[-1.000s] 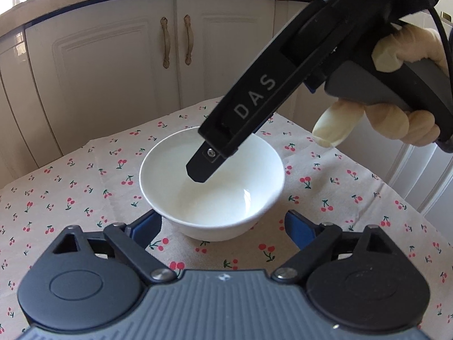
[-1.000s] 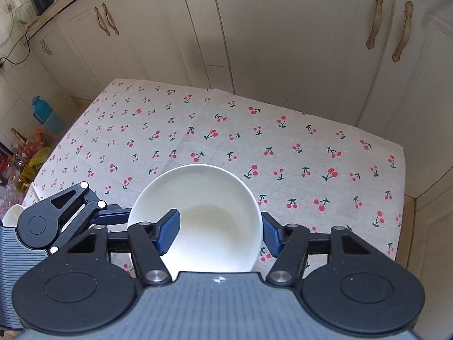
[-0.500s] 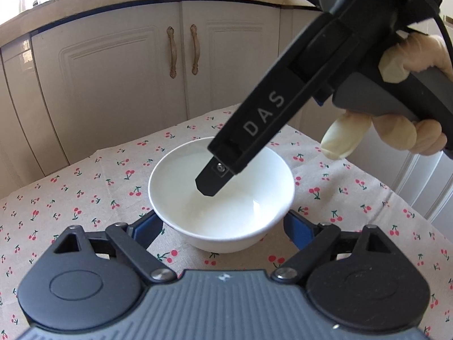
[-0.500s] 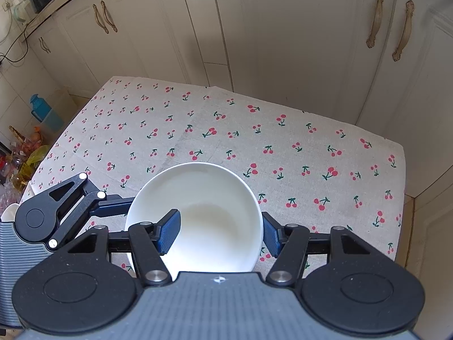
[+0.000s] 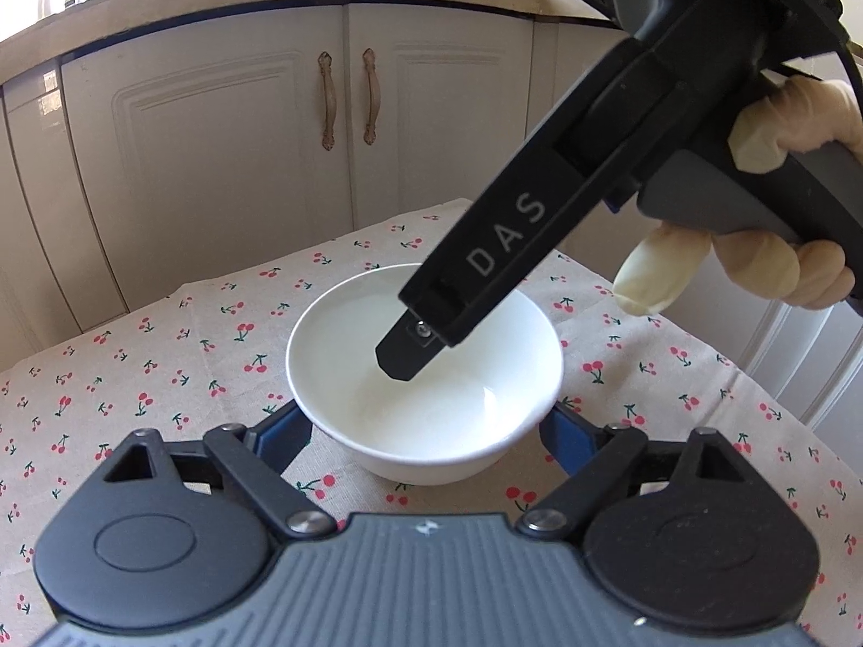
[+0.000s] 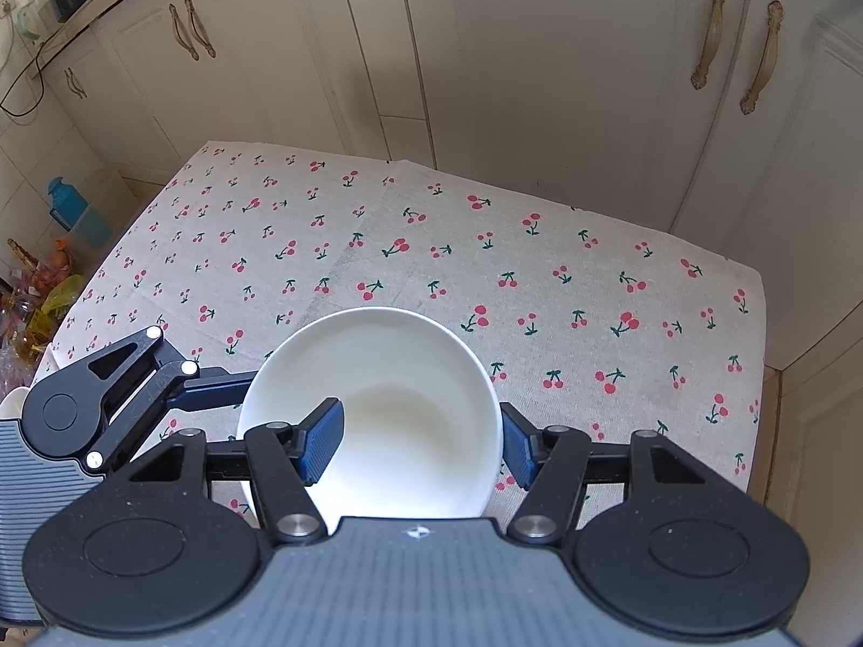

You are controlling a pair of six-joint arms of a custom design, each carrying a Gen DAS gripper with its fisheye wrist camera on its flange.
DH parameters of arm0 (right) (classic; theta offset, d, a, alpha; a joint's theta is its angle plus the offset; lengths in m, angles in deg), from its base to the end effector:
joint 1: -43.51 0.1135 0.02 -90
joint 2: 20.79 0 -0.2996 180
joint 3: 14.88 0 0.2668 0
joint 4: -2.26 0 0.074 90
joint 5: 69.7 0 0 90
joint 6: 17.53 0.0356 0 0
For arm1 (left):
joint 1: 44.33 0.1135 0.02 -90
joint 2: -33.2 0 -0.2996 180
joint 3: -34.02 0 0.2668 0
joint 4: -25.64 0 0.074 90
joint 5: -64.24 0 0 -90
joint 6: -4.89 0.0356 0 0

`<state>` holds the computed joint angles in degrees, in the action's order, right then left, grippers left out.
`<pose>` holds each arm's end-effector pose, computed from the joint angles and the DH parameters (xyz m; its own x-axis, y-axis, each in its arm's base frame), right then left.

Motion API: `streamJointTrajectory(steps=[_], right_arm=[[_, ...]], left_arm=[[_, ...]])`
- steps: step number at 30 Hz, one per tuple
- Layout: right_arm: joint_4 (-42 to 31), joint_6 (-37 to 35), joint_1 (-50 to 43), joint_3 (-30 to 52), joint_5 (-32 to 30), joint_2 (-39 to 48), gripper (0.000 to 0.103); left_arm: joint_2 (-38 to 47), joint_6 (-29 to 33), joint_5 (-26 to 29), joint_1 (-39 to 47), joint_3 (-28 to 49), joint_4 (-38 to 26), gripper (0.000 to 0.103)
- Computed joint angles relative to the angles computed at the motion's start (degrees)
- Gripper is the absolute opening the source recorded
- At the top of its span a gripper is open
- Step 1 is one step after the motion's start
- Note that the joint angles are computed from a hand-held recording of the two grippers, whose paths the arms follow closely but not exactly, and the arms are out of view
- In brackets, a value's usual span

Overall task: Organize plates and bowls
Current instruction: 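Lift the plain white bowl off the tablecloth with the right tool, then carry the white bowl over the nested pink-patterned bowls with the right tool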

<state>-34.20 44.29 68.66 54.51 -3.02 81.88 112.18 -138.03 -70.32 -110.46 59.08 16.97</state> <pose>0.3069 0.1597 0.1593 -0.5056 -0.7165 -0.4806 -0.8544 0.4931 0.1638 0.0899 -0.1413 0.1037 -0.6321 0.0238 -0.7745 0.0274 0.9996 0.0083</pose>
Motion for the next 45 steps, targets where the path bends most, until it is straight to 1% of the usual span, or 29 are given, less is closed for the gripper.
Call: streamJointTrajectory(steps=[3,5,9,10,13,15,19,25,27,31,35,38,45], right_arm=[[-0.3,-0.1,-0.1,-0.7,0.0,-1.0,0.067],[-0.9,-0.1,-0.2,-1.2,-0.2,-2.0,0.067],[-2.1,-0.1,-0.8,-3.0,-0.8,-5.1,0.067],[-2.7,0.1,-1.0,-3.7,-1.1,-6.4,0.067],[-4.0,0.5,-1.8,-6.4,-2.1,-11.1,0.067],[-5.0,-0.1,-2.3,-8.6,-2.8,-15.1,0.067],[-9.0,-0.5,-3.1,-11.7,-3.9,-23.0,0.067],[-16.3,-1.4,-5.1,-15.0,-6.3,-34.6,0.067],[-18.9,-2.2,-6.1,-16.0,-7.2,-38.2,0.068],[-24.1,-3.9,-7.8,-17.7,-8.1,-44.8,0.068],[-28.9,-5.4,-9.3,-19.2,-8.1,-50.7,0.068],[-32.8,-7.7,-11.5,-20.0,-8.9,-54.5,0.069],[-41.3,-13.1,-16.4,-22.2,-9.5,-62.3,0.070]], left_arm=[[-1.4,-1.4,-0.4,-1.4,0.7,-3.4,0.091],[-2.9,-3.3,-0.8,-3.1,1.8,-7.3,0.091],[-5.2,-8.2,-2.6,-7.7,4.8,-16.7,0.091],[-5.8,-10.1,-3.0,-9.3,6.0,-19.9,0.091],[-5.8,-18.0,-5.3,-15.6,9.7,-30.1,0.091],[-4.8,-24.5,-6.6,-20.2,12.3,-36.9,0.091],[-1.8,-37.9,-7.5,-28.8,17.8,-49.4,0.091],[4.7,-53.6,-6.5,-38.6,26.4,-64.4,0.091],[6.7,-57.9,-5.9,-41.4,28.8,-68.0,0.091],[10.0,-64.8,-5.1,-46.3,33.0,-73.3,0.091],[13.3,-68.9,-4.0,-49.9,36.7,-77.0,0.091],[15.2,-71.9,-3.5,-52.3,38.6,-78.2,0.091],[19.0,-74.0,-2.2,-55.8,41.9,-78.6,0.091]])
